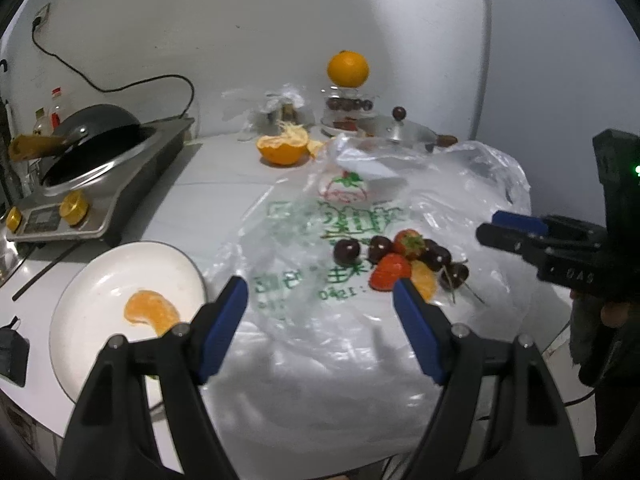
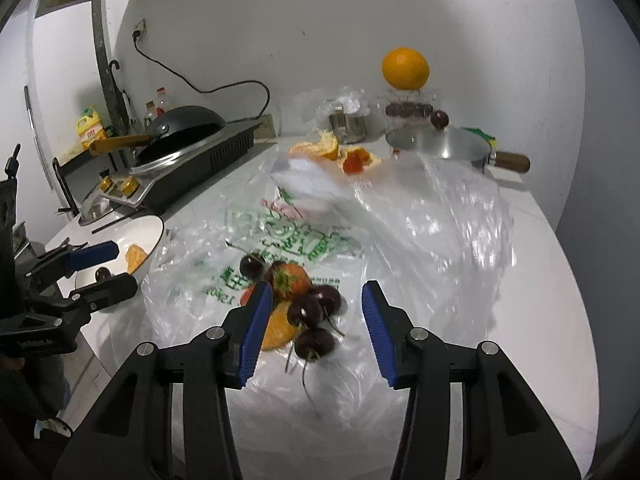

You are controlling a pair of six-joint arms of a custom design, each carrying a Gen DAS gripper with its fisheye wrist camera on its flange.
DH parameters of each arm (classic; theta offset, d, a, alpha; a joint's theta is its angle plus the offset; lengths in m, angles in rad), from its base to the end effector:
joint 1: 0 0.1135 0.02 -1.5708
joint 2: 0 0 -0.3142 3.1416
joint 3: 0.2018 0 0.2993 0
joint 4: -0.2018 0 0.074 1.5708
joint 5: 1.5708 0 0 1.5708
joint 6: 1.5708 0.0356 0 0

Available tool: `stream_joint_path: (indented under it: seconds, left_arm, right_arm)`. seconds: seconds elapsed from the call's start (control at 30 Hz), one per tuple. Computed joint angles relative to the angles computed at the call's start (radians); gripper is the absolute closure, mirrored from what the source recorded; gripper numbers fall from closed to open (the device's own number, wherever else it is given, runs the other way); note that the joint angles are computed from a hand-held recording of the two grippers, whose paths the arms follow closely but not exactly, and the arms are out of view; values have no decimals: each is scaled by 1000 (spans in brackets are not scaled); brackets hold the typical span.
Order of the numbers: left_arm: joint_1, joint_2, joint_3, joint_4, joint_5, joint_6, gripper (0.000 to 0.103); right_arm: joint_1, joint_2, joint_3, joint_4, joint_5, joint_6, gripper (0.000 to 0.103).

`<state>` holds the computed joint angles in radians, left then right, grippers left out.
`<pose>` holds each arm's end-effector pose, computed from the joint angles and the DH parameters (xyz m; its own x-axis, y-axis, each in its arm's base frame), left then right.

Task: Organize fruits
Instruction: 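Move both open tools from the plate back over the fruit in the bag, then grasp an orange segment with the left tool while the right tool grasps a cherry by its stem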

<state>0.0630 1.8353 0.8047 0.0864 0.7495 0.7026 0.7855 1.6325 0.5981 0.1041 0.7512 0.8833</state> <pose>0.3639 -0.0013 0.1151 -0.3891 0.4494 -0.8041 0.7915 0.6097 -0.0422 0.2297 0.1954 0.1255 -0.5363 0.2625 -0.8022 0.2931 0.9492 0.1146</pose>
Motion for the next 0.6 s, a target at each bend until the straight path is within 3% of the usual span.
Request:
stream_joint_path:
  seconds: [0.17, 0.33, 0.6]
  left_arm:
    - [-39, -15, -37, 16, -20, -4, 27]
    - [-76, -23, -66, 35, -45, -10, 27]
    - [-123, 0, -67, 42, -95, -29, 27]
  right_arm:
    - [-14, 25, -29, 57, -52, -8, 54]
    - [-12, 42, -52, 100, -81, -17, 67]
    - [-32, 80, -50, 134, -134, -45, 71]
